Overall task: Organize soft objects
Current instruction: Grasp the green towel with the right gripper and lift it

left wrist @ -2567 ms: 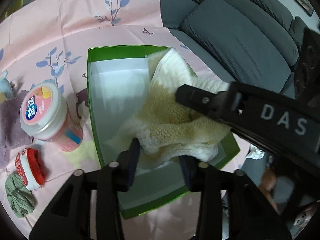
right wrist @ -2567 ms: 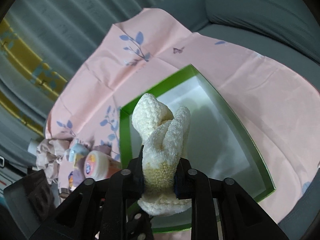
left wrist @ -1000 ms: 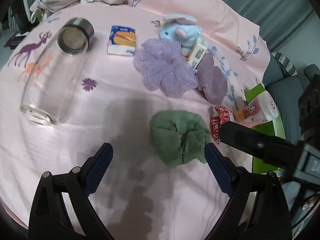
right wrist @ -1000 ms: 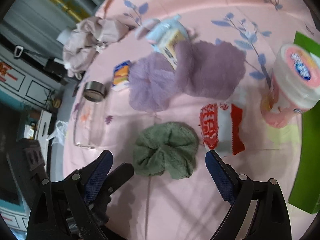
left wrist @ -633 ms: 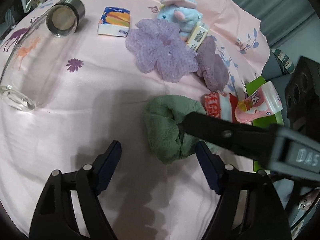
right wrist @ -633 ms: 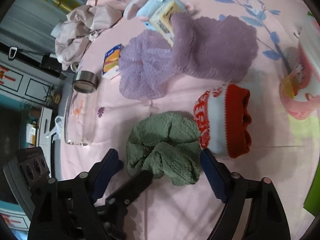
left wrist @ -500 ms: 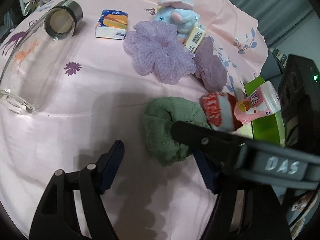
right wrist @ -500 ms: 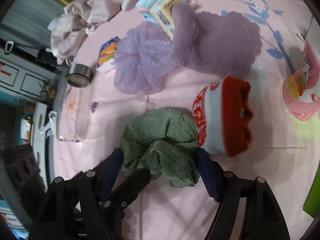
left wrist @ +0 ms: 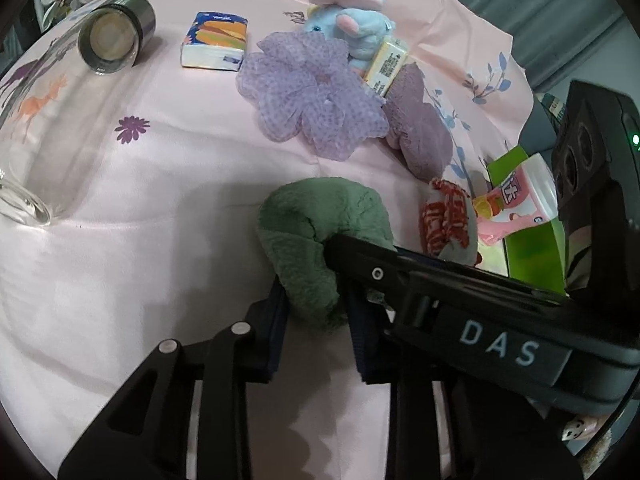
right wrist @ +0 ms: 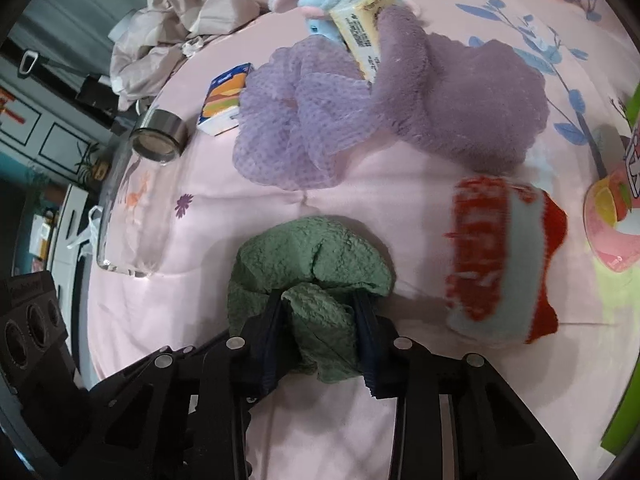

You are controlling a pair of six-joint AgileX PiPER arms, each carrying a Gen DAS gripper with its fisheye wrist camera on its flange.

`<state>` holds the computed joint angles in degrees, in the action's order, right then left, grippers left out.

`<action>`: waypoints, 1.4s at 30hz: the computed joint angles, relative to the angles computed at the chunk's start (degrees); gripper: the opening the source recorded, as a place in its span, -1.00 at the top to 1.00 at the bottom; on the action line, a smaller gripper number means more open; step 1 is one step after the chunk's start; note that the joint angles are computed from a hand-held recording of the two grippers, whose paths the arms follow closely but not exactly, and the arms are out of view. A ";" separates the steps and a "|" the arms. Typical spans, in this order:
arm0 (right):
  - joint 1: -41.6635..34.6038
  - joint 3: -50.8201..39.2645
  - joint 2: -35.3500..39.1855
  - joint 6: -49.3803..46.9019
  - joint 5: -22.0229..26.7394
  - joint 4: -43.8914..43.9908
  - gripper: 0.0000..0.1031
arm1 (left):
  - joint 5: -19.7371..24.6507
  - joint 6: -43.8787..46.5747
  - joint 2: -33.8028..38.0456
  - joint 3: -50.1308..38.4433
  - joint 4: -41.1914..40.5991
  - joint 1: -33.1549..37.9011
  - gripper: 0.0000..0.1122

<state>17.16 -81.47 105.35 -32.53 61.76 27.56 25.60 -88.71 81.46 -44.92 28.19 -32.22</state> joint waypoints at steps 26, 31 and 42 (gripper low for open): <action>3.17 2.74 -2.21 0.89 -2.77 -3.64 0.34 | 1.25 10.46 2.25 -2.83 -8.51 0.99 0.61; 2.95 3.07 -2.37 0.36 -3.02 -3.03 0.34 | 1.17 10.69 2.47 -2.89 -8.06 1.00 0.60; 2.68 5.36 -3.97 -0.43 -5.21 -2.88 0.45 | 2.62 12.24 3.83 -4.38 -7.46 0.96 0.62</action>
